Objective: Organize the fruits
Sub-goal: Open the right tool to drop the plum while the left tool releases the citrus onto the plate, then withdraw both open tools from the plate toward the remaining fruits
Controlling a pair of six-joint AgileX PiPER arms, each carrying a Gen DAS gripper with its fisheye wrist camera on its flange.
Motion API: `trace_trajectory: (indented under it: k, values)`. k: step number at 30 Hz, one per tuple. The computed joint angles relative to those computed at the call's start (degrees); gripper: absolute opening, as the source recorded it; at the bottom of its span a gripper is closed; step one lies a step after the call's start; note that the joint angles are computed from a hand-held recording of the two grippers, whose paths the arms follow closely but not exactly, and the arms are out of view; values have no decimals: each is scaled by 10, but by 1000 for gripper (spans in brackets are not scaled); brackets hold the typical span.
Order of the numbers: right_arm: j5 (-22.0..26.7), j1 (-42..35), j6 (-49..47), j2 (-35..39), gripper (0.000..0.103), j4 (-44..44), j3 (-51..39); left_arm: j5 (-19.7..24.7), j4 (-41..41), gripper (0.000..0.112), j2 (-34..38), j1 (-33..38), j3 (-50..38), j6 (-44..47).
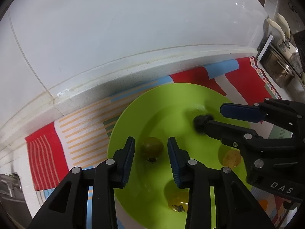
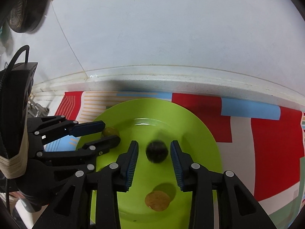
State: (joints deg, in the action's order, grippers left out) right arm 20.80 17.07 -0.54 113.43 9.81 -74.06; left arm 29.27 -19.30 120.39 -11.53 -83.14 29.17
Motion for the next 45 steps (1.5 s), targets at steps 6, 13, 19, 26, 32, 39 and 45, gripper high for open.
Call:
trace_trajectory:
  k: [6, 13, 19, 26, 32, 39, 45]
  values:
    - [-6, 0, 4, -28, 36, -6, 24, -16, 10, 35, -36, -4, 34, -13]
    - [-18, 3, 1, -86, 36, -3, 77, -33, 25, 39, -99, -14, 86, -48]
    - [-37, 9, 32, -160, 36, -43, 149, -66, 49, 46, -194, -28, 176, -82]
    - [-65, 18, 84, -256, 36, -117, 254, -127, 133, 54, -316, -68, 296, -212]
    - [-74, 15, 119, -342, 36, -156, 330, -137, 353, 63, -401, -122, 367, -470]
    - [-52, 34, 253, -437, 36, -291, 396, -103, 513, 65, -483, -194, 435, -680]
    - [-17, 73, 396, -511, 38, -417, 454, -72, 601, 67, -515, -262, 480, -814]
